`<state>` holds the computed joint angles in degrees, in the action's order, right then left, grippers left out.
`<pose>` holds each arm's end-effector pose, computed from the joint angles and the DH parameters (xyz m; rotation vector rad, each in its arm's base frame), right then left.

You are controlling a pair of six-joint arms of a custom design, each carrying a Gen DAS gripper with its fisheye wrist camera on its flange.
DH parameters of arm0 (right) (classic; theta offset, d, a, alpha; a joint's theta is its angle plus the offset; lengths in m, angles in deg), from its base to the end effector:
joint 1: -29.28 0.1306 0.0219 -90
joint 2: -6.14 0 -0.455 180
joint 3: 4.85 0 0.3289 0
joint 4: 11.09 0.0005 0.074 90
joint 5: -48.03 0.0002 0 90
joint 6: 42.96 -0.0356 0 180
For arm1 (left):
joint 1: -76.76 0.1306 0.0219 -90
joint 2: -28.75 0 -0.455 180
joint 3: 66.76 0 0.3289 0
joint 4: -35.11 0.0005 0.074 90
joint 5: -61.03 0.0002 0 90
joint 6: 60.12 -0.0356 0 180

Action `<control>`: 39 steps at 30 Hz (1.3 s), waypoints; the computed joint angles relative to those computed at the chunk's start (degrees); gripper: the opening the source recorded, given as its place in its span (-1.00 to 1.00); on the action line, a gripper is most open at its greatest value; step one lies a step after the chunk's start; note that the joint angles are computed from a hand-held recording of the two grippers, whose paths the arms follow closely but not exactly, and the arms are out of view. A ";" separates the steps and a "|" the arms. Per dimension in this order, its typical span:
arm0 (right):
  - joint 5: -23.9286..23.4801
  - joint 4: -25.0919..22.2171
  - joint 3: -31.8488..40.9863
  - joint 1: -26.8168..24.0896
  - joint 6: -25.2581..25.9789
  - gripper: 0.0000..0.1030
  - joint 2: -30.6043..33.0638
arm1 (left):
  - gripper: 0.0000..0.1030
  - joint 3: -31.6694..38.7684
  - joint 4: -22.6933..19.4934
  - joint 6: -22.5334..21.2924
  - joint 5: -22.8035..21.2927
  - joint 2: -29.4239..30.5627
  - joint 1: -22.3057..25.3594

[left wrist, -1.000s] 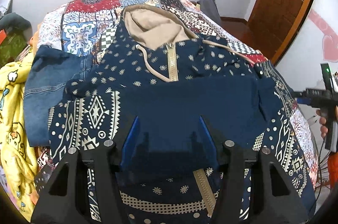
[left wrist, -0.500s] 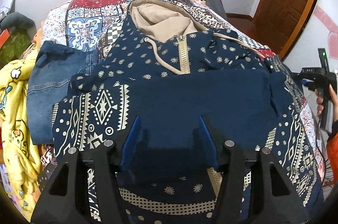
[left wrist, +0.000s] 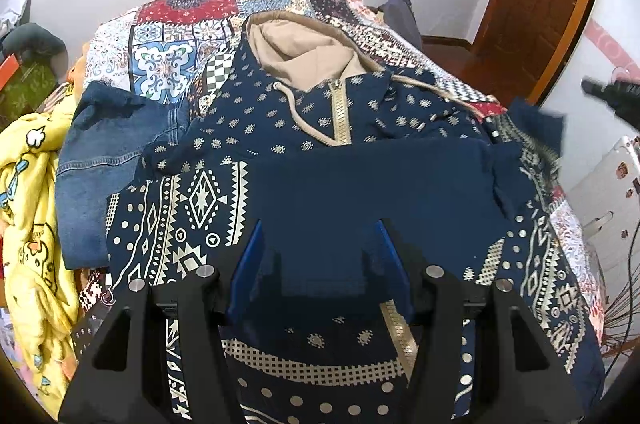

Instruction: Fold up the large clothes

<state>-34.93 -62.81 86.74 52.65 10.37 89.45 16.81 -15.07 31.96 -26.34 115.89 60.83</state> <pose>0.3449 0.1437 0.5545 0.3343 2.3295 0.3811 0.3764 -0.1097 0.4761 0.3223 2.4967 -0.1861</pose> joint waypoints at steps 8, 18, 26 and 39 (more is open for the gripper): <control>5.80 -2.23 8.26 9.75 7.96 -0.92 3.96 | 0.09 -0.03 -0.61 -1.84 0.84 -2.15 0.33; 1.23 -9.98 -0.94 5.33 2.74 0.05 4.12 | 0.09 -1.96 -0.73 -3.47 1.58 -3.48 1.63; -12.11 -6.64 -13.44 -6.38 -6.80 0.05 1.50 | 0.09 -2.98 -0.73 -2.36 1.28 -1.90 0.60; -14.05 7.16 -17.20 -11.42 -14.06 -0.31 5.32 | 0.09 -3.75 0.33 -0.97 -2.43 -0.67 -0.52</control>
